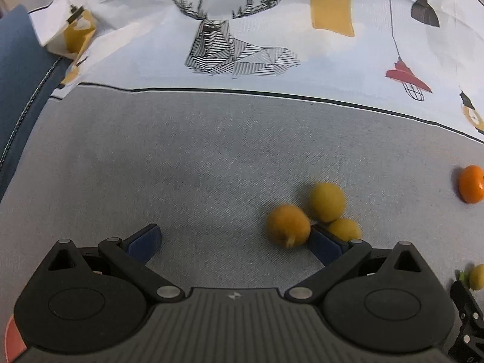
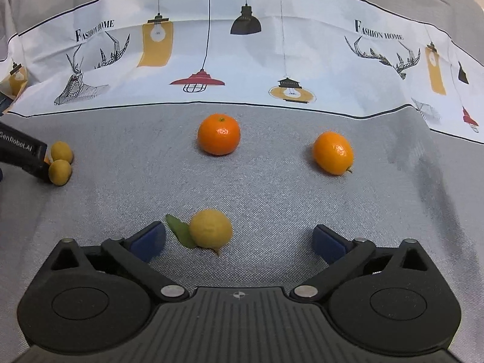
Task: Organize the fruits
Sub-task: 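Reach the right tool to a yellow-green fruit while the left tool reaches a yellow fruit, then close the right tool on the yellow-green fruit while the left tool grasps a yellow fruit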
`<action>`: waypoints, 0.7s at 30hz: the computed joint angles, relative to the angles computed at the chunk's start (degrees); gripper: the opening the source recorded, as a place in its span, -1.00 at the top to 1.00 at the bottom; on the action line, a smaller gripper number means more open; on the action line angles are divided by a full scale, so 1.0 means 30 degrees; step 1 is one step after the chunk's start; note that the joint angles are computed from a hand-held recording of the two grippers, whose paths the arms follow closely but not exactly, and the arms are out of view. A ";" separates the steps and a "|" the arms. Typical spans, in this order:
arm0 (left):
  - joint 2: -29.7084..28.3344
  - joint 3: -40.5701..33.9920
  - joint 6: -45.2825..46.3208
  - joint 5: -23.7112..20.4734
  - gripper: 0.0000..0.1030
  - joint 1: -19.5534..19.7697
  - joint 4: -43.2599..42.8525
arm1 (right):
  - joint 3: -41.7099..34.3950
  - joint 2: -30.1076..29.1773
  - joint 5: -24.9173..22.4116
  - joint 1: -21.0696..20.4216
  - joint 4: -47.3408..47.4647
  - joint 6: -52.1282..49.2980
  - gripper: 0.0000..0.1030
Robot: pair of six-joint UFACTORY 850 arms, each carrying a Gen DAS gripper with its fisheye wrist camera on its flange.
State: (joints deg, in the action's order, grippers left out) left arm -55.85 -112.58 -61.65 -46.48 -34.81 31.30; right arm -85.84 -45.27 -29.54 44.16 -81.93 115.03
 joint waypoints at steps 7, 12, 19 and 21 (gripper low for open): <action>0.0465 0.0645 0.0090 0.1624 -0.06 -0.0180 0.0783 | 0.0578 0.0402 0.0131 0.0305 -0.2313 0.1552 0.46; 0.1519 0.1909 0.1065 0.3166 0.39 -0.0175 -0.0085 | 0.0528 0.0649 0.0534 0.0359 -0.1260 0.1036 0.45; 0.4229 0.4814 0.0048 0.3713 0.39 -0.0857 0.0346 | 0.1515 0.2075 0.0392 0.0725 -0.0753 0.1588 0.45; 0.5154 0.5699 -0.0220 0.3530 0.39 -0.1147 0.0186 | 0.1665 0.2601 0.0991 0.0848 0.0903 0.0551 0.45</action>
